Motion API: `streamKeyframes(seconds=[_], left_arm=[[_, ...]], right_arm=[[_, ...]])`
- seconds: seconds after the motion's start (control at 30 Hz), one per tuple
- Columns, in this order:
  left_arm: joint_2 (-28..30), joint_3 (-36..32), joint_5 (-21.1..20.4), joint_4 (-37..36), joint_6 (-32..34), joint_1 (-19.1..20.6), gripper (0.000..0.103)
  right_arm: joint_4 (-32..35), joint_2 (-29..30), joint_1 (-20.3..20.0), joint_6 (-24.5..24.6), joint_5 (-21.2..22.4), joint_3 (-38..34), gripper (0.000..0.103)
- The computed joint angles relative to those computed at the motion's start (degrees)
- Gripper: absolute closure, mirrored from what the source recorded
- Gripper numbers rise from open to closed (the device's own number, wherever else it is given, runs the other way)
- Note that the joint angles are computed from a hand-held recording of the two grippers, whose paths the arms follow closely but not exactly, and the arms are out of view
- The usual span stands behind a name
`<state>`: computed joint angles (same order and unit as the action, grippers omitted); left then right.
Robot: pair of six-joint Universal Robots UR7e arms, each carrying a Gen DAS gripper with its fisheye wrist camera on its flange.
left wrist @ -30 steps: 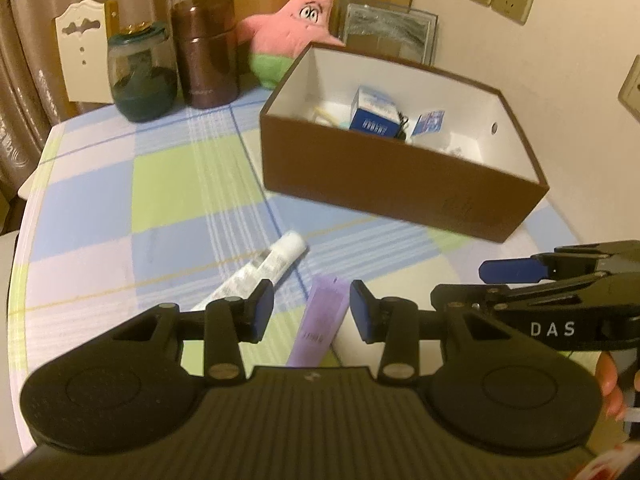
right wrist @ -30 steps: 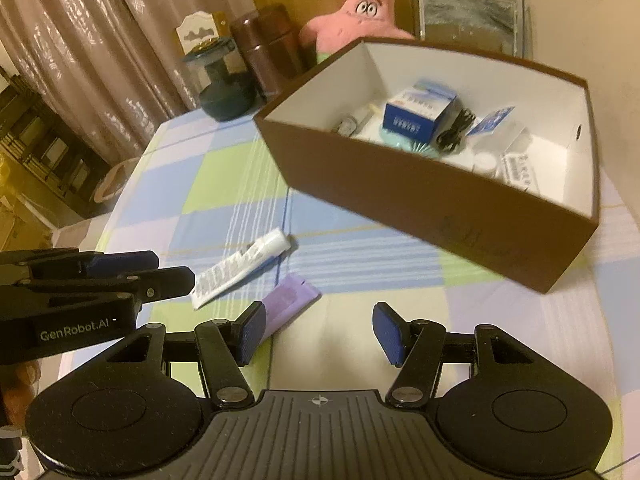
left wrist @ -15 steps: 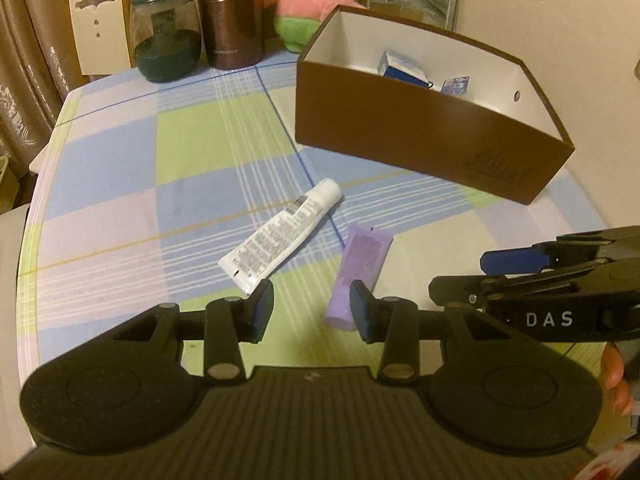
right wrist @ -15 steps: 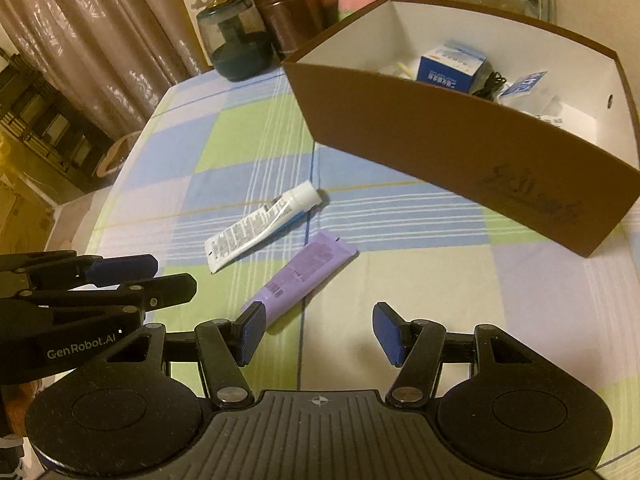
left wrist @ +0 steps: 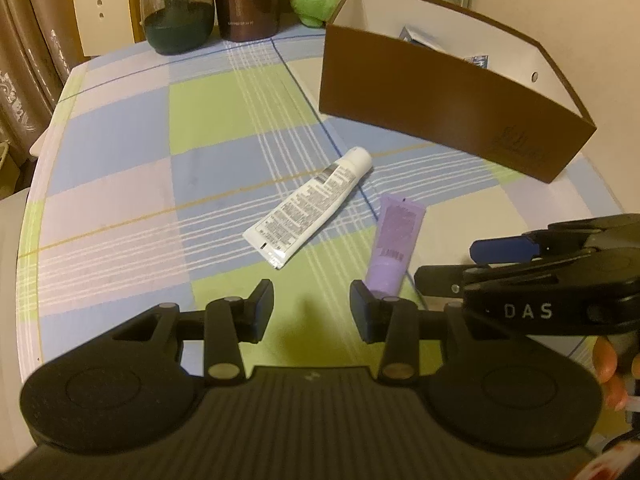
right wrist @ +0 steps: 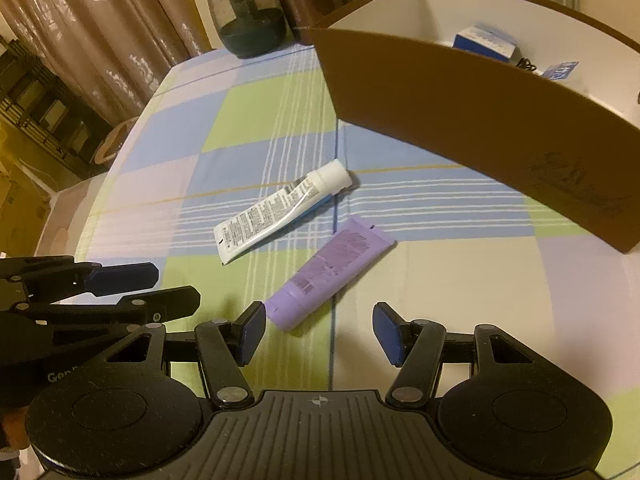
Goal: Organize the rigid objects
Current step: 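Withdraw both grippers from the box toward the white and purple tubes, then grasp white tube with left gripper while right gripper grasps purple tube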
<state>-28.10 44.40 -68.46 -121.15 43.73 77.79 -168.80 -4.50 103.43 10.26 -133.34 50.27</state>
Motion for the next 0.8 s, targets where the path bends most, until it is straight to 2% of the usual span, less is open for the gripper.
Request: streamKeyframes(seconds=[0.3,0.57,0.7,0.77,0.8], left_arm=[[4.9,-9.0,0.5,5.6,0.7,1.1,0.064],[9.4,-17.8,0.5,10.2,1.0,1.8,0.064],[11.2,-21.3,0.1,12.0,1.5,2.0,0.064],[11.6,-21.8,-0.1,12.0,2.2,2.0,0.064],[11.8,-22.1,-0.2,12.1,2.7,2.1,0.064]], right_arm=[[5.9,4.8,-0.9,2.3,-0.4,-9.4,0.044],[13.5,10.4,-1.1,2.3,-3.5,-20.4,0.044],[14.7,12.7,-1.2,-0.5,-5.2,-24.0,0.044],[14.3,14.1,-1.0,-3.5,-6.6,-25.9,0.048],[14.3,14.6,-0.9,-4.6,-7.4,-26.6,0.053]])
